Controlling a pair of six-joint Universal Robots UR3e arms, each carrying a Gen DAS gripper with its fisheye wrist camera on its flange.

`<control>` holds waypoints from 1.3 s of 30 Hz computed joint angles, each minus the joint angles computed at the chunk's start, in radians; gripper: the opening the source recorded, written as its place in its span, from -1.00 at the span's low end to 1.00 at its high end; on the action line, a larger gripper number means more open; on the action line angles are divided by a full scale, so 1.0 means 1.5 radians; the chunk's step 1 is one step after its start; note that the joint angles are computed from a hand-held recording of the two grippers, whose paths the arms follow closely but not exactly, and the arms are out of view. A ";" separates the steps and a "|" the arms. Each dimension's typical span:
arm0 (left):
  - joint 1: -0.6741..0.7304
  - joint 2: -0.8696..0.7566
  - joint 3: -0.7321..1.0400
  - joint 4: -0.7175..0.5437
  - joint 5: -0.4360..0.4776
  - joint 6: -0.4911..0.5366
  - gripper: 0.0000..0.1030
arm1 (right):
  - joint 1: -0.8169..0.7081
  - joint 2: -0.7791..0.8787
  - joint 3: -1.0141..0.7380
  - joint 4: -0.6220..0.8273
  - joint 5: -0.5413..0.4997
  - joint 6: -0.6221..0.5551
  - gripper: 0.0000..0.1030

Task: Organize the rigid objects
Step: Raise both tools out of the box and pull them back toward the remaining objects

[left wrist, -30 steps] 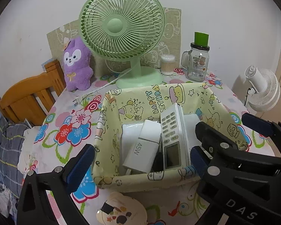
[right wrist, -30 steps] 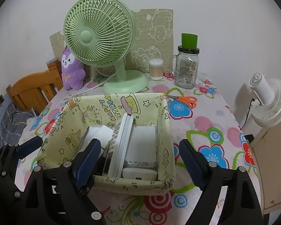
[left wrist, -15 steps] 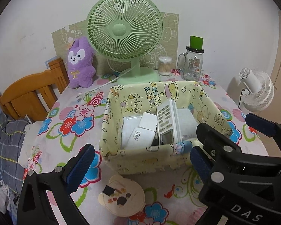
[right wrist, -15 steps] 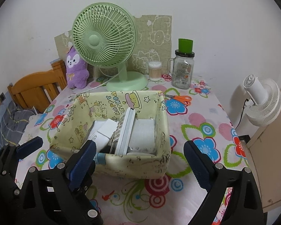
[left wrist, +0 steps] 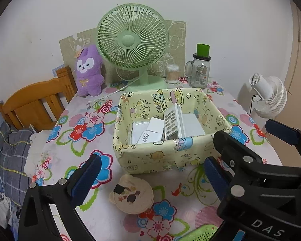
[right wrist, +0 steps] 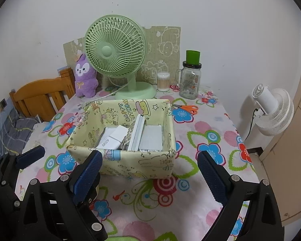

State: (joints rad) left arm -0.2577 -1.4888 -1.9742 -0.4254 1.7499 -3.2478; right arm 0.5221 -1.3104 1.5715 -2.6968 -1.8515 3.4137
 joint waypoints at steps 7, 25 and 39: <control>-0.016 0.037 -0.026 -0.002 0.018 -0.007 1.00 | 0.016 -0.041 0.038 0.000 -0.016 0.013 0.89; -0.044 0.129 -0.109 0.001 0.036 -0.023 1.00 | 0.081 -0.110 0.121 -0.025 -0.070 0.022 0.88; -0.054 0.194 -0.202 0.036 0.037 -0.021 1.00 | 0.130 -0.130 0.182 -0.057 -0.111 0.046 0.88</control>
